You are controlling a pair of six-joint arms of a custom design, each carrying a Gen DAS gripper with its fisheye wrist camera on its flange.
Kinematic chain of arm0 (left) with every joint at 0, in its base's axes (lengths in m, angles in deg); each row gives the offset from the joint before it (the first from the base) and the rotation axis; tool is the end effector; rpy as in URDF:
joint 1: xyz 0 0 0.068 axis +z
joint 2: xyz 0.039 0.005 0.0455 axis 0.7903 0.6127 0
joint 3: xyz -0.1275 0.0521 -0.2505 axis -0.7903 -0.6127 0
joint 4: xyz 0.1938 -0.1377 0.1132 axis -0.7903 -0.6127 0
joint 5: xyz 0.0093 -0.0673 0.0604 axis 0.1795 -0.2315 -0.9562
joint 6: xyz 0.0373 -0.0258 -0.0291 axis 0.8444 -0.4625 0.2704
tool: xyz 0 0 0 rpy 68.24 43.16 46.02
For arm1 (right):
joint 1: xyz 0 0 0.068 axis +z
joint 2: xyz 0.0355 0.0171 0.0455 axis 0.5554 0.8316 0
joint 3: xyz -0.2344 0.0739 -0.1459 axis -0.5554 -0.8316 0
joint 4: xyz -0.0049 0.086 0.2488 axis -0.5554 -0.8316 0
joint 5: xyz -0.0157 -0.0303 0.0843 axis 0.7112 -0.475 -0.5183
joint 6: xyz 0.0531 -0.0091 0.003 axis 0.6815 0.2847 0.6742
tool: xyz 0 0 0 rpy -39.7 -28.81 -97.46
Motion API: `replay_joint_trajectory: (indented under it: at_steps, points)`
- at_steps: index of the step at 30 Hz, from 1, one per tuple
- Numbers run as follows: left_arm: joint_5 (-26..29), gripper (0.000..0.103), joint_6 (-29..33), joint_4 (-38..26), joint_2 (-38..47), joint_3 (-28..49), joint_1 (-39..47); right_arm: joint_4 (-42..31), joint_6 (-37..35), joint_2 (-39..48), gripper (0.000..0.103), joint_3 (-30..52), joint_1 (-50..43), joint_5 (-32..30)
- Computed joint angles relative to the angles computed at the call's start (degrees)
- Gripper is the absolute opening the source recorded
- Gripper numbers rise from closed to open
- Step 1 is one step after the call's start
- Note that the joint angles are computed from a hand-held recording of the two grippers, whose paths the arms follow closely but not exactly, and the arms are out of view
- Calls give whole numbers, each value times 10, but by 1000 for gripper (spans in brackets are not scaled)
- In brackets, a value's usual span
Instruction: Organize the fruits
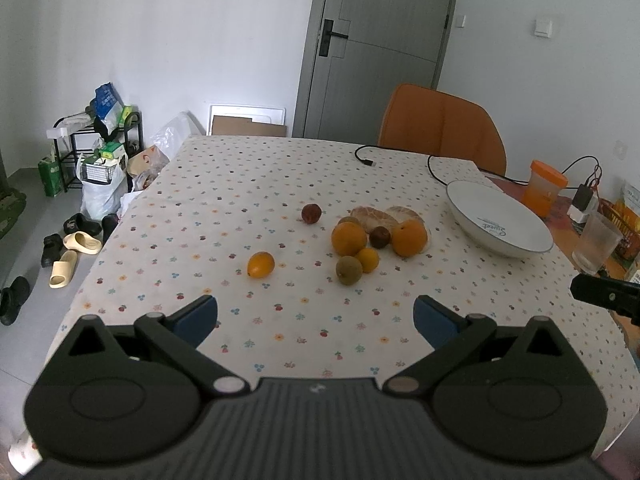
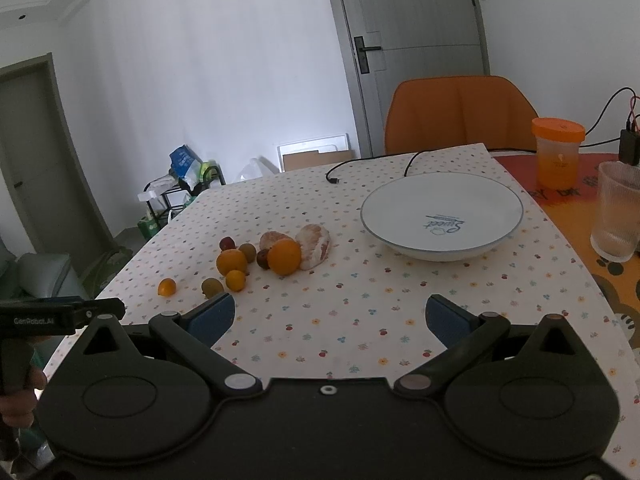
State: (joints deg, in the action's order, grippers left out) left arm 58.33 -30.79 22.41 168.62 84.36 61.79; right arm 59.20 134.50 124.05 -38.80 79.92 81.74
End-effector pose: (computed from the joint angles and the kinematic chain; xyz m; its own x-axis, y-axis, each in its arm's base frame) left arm 0.2952 0.0287 0.0950 -0.5540 0.1968 -0.8089 0.5011 0.8547 -0.1353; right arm 0.1734 0.1452 0.0978 -0.4566 0.3137 -0.8325 0.2511 0.9432 0.2177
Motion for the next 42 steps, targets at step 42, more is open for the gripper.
replay_joint_trajectory:
  at_steps: [42]
  points:
    - [-13,103,-14,14,17,10,-10,41,-36,26,103,-3,-9,-13]
